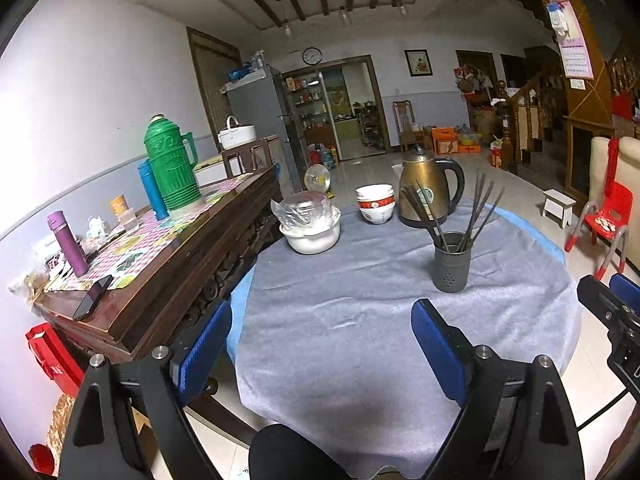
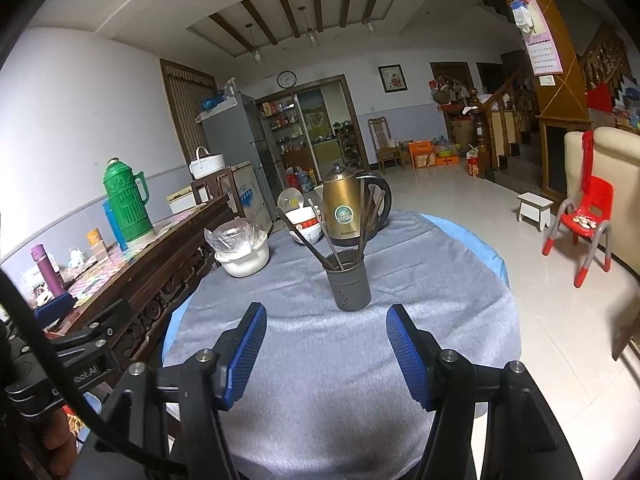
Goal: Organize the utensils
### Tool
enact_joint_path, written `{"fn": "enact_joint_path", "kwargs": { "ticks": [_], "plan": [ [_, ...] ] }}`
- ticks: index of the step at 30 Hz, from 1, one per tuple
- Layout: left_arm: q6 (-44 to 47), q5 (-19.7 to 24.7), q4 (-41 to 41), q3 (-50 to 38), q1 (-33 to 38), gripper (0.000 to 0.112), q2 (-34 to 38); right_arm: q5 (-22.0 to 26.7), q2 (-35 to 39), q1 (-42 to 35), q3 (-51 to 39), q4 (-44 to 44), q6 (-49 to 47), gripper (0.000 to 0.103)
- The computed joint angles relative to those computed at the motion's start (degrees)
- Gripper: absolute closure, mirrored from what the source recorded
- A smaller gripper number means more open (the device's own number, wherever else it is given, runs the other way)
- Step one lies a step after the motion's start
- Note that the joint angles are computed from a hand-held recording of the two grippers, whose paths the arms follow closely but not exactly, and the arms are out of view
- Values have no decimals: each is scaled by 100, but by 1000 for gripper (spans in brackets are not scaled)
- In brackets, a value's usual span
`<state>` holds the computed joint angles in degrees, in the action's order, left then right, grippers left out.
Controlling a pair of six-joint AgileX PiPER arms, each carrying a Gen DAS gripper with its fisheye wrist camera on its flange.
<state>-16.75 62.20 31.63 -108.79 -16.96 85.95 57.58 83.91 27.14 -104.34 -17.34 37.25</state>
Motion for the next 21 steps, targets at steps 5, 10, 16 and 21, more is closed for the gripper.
{"fn": "enact_joint_path", "kwargs": {
  "ticks": [5,10,16,21],
  "plan": [
    [-49,-104,-39,156,128,21,-111,82,60,150,-94,-145,19,37],
    [-77,-154,-35,247,199,21,-191,111,43,340,-63,-481,187,37],
    [-90,-211,-59,344,270,21,-296,169,37,502,-91,-754,311,37],
    [-118,-275,-37,407,314,21,-359,243,81,593,-164,-853,325,36]
  ]
}}
